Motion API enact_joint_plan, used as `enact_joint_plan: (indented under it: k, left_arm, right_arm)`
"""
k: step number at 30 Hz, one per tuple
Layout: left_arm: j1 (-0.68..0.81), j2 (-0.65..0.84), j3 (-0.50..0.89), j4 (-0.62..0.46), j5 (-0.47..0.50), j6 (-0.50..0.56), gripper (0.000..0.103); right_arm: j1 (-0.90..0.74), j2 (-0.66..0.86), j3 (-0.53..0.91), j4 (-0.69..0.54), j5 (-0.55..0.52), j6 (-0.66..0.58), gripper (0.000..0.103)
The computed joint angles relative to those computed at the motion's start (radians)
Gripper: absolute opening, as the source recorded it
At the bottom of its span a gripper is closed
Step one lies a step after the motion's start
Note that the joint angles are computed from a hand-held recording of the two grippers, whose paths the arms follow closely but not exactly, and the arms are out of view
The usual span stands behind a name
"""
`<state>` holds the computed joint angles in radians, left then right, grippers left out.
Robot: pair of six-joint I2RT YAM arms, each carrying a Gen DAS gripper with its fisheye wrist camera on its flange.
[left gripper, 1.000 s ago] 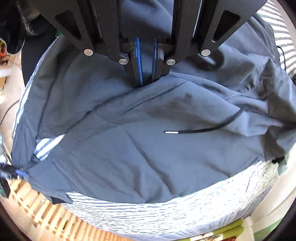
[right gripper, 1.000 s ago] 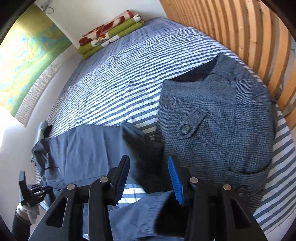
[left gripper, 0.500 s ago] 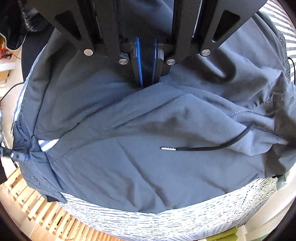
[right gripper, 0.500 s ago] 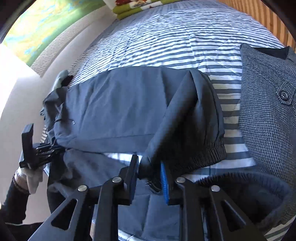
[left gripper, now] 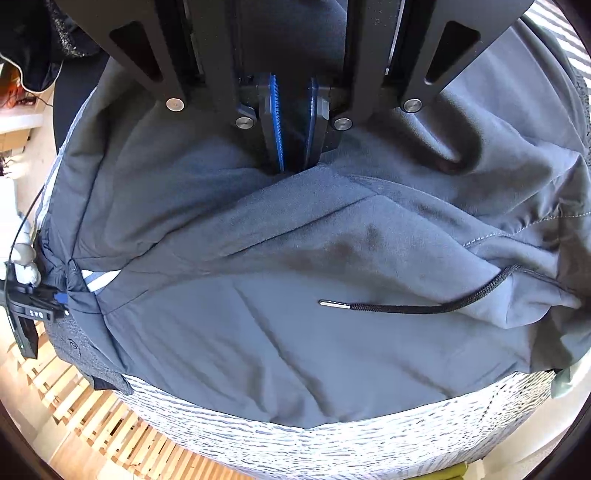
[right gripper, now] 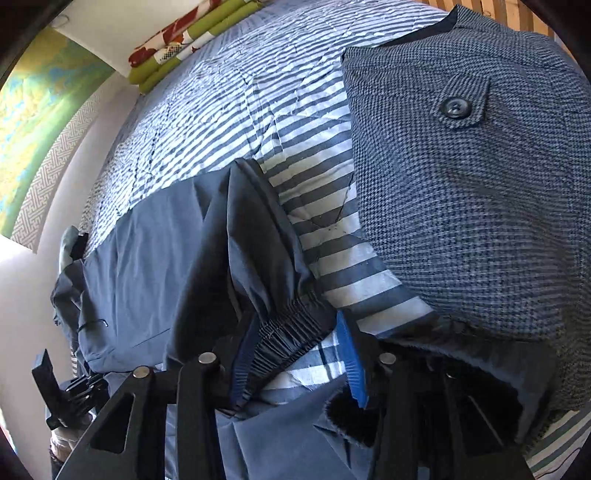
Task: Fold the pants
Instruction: 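Open the left gripper on the waistband while the right gripper drags the cuff toward the jacket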
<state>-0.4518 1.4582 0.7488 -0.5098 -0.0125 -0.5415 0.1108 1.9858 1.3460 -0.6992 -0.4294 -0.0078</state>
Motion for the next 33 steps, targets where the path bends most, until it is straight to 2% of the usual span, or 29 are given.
enact_joint_plan:
  k: [2,3,4,5,9,12,14,18,22,23,26,27,29,33]
  left_arm:
    - [0.004,-0.011,-0.005,-0.005,0.006,-0.004,0.013]
    - [0.01,-0.015,-0.007,-0.008,0.008,0.0,0.013]
    - [0.007,-0.023,-0.008,-0.017,0.004,0.0,0.013]
    - [0.003,-0.033,-0.008,-0.028,-0.002,0.001,0.013]
    - [-0.019,-0.055,-0.002,-0.057,-0.031,-0.008,0.013]
    - [-0.027,-0.078,-0.002,-0.067,-0.042,-0.028,0.014]
    - [-0.031,-0.085,-0.001,-0.063,-0.039,-0.044,0.014]
    - [-0.052,-0.124,-0.014,-0.095,-0.05,-0.061,0.014]
    - [-0.049,-0.155,-0.004,-0.137,-0.064,-0.069,0.019]
    - [-0.044,-0.175,-0.004,-0.155,-0.07,-0.073,0.02]
    - [0.001,-0.277,-0.025,-0.212,-0.076,-0.063,0.022]
    - [0.026,-0.315,-0.034,-0.233,-0.077,-0.06,0.022]
    - [0.082,-0.355,-0.054,-0.242,-0.08,-0.057,0.023]
    - [0.274,-0.54,-0.098,-0.372,-0.076,-0.007,0.024]
  right_arm:
    - [0.026,-0.034,-0.054,0.069,0.026,0.018,0.047]
    - [0.039,-0.031,-0.049,0.067,0.039,0.014,0.043]
    - [0.049,-0.029,-0.039,0.058,0.053,0.003,0.027]
    - [0.056,-0.026,-0.023,0.037,0.062,-0.018,0.021]
    - [0.05,-0.074,0.061,-0.019,0.193,-0.14,0.019]
    - [0.017,-0.045,0.231,-0.087,0.313,-0.195,0.019]
    - [0.017,0.012,0.373,-0.115,0.427,-0.216,0.02]
    - [0.05,0.155,0.591,-0.089,0.684,-0.264,0.019]
    - [0.052,0.303,0.766,-0.058,0.839,-0.242,0.019]
    - [0.048,0.333,0.793,-0.047,0.848,-0.237,0.02]
    - [0.029,0.464,0.99,-0.202,0.791,-0.231,0.028]
    - [0.025,0.468,0.992,-0.21,0.783,-0.22,0.028]
    - [0.021,0.413,0.894,-0.151,0.767,-0.22,0.032]
    - [-0.001,0.302,0.761,-0.114,0.689,-0.185,0.037]
